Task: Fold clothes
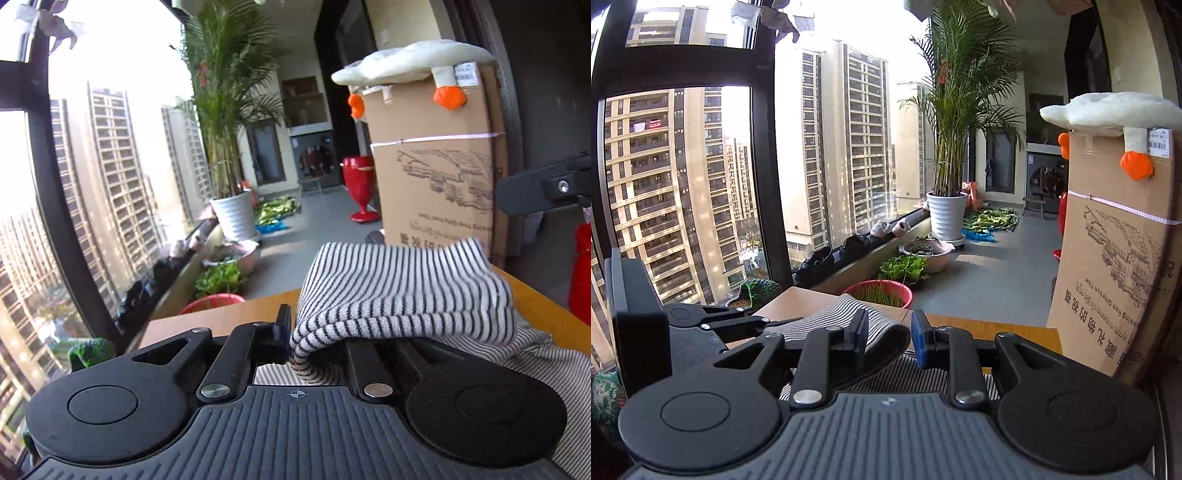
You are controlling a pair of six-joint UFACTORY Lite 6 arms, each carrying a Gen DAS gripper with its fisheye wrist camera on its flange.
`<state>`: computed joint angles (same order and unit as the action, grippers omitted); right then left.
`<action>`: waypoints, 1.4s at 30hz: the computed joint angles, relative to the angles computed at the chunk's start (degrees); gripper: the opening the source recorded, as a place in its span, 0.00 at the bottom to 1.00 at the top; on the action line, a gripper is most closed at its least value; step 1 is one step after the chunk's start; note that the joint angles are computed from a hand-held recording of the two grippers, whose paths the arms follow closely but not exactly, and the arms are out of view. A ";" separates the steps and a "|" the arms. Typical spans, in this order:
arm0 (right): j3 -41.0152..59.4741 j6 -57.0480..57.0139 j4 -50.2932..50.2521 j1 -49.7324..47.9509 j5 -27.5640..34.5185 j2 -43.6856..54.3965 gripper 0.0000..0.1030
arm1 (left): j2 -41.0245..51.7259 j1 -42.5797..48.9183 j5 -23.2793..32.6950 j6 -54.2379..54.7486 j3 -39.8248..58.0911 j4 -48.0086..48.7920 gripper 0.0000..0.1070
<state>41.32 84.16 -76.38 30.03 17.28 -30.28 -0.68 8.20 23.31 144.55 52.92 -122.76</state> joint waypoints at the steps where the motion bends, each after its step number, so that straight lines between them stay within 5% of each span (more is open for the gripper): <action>1: 0.03 1.67 -1.34 0.10 -0.01 0.69 0.34 | 1.01 3.56 0.50 -1.98 1.62 1.89 0.09; 7: 1.36 16.01 -17.34 2.36 2.05 8.53 0.63 | 12.95 23.48 4.01 -32.64 20.01 25.81 0.09; 13: 5.99 19.50 -21.99 6.53 5.08 23.25 0.60 | 21.22 28.84 9.51 -45.35 26.79 37.04 0.10; 16: 10.36 16.79 -20.03 9.97 6.80 32.14 0.52 | 21.98 29.95 9.60 -47.97 26.75 38.86 0.20; 18: 15.45 14.61 -19.00 11.47 7.88 38.97 0.52 | 22.96 30.20 10.19 -49.99 27.72 39.72 0.50; 24: 27.80 9.40 -16.04 10.51 6.35 51.96 0.53 | 18.33 29.66 14.40 -46.84 23.10 38.31 0.63; 25: 27.67 9.52 -16.05 10.30 5.58 51.66 0.51 | 17.52 29.39 14.74 -46.59 22.11 37.73 0.65; 28: 23.92 12.54 -18.68 9.52 4.28 47.92 0.09 | 14.62 28.11 14.45 -45.22 18.02 35.78 0.68; 33: 14.83 16.53 -24.63 6.16 6.42 35.14 0.07 | 7.42 28.61 18.25 -43.88 7.90 33.22 0.76; 42: 3.59 -7.04 -10.60 -10.86 9.12 1.24 0.07 | 2.95 27.29 21.30 -41.37 1.66 33.25 0.80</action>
<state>44.91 77.11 -86.98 19.17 26.39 -29.04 2.28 35.49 44.61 103.17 54.58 -89.51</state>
